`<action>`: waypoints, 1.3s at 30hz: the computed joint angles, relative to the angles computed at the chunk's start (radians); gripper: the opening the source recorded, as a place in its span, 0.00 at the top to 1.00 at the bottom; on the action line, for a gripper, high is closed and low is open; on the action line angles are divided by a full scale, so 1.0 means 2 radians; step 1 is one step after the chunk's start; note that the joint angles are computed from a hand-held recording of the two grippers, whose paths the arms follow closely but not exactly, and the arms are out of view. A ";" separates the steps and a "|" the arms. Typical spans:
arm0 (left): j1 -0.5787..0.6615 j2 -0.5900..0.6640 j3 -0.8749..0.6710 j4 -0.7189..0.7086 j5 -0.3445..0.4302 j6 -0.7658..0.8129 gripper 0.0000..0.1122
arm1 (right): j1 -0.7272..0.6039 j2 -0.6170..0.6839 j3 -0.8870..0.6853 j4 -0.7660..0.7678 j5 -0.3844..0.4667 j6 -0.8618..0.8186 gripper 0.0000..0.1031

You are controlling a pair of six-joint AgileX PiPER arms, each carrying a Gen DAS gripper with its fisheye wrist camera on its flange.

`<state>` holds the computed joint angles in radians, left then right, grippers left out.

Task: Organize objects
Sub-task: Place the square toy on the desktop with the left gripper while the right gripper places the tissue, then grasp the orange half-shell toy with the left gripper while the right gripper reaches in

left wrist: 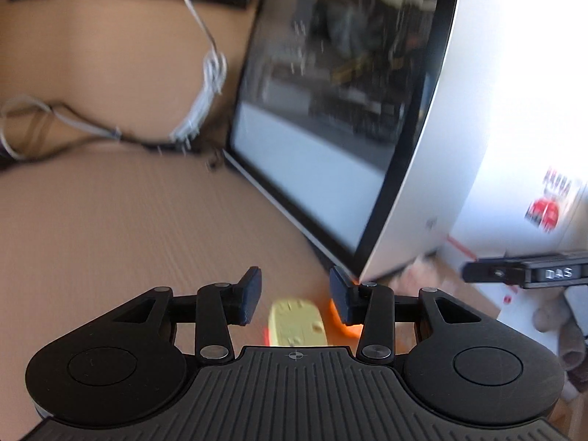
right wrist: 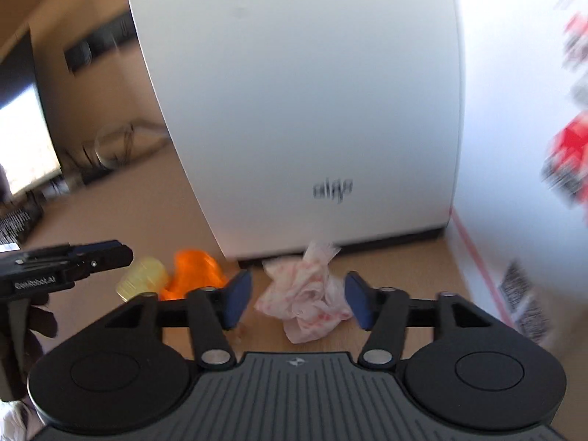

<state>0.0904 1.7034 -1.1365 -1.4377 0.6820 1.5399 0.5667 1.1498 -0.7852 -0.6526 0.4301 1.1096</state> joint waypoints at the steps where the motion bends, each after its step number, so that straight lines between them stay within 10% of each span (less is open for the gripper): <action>1: 0.009 -0.019 0.012 0.001 0.010 0.001 0.60 | 0.011 -0.019 0.000 -0.002 0.017 0.003 0.43; 11: 0.035 -0.111 0.084 0.243 0.191 -0.066 0.62 | 0.235 -0.104 0.033 -0.036 0.201 0.095 0.35; 18: -0.040 -0.073 0.100 0.428 0.233 -0.183 0.64 | 0.246 -0.032 0.090 0.031 0.149 0.115 0.35; 33: -0.110 0.002 0.099 0.523 0.190 -0.246 0.65 | 0.222 -0.013 0.143 0.011 0.078 0.128 0.35; 39: -0.099 -0.002 0.127 0.497 0.176 -0.227 0.88 | 0.194 -0.014 0.147 0.048 0.053 0.088 0.35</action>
